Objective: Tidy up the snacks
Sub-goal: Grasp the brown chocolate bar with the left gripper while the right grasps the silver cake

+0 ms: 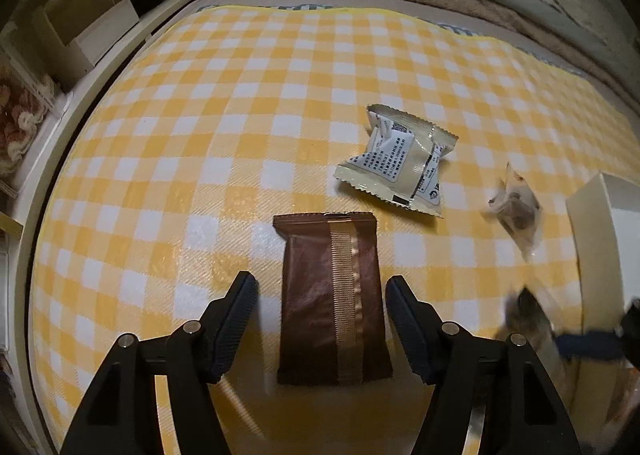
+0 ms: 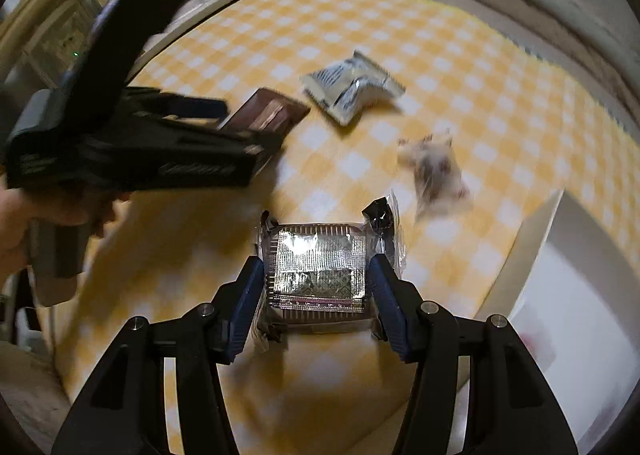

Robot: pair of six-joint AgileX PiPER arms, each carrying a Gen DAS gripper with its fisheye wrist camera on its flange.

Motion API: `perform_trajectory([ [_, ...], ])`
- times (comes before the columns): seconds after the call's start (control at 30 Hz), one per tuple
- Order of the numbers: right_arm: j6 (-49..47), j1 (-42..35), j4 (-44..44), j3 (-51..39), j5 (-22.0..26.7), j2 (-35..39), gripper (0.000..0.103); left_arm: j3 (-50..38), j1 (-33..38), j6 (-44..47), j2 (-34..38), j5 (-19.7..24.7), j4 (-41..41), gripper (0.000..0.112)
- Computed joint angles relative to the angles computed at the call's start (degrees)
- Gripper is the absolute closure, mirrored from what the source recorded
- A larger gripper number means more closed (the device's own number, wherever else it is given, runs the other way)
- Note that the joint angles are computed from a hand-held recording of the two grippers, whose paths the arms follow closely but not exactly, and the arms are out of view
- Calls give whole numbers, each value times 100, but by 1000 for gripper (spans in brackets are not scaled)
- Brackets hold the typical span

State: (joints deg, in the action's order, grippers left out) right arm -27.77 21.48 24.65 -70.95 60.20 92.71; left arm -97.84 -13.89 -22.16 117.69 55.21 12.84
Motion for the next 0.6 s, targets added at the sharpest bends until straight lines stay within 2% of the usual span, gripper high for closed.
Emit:
perform_trajectory([
  [0.1,-627,-224,465,-127,478,37,47,-193,-76,-213,143,142,132,45],
  [0.17,-877,-277,458,-201,535,34,39,-257,-64,-260,194,165,124,48],
  [0.2,-861,-279,424,-203,488,22,28,-277,-68,-260,214,168,134,49],
  [0.23,-862,-293,437,-226,476,43,22,-282,-74,-258,231,154,134,49],
  [0.33,-865,-247,461,-297,541,149,22,-313,-51,-266,239,168,65,58],
  [0.4,-759,-52,252,-304,404,209,22,-283,14,-243,195,172,39,69],
  [0.6,-6,678,-685,-254,-84,293,21,-80,151,-186,4,83,-120,73],
])
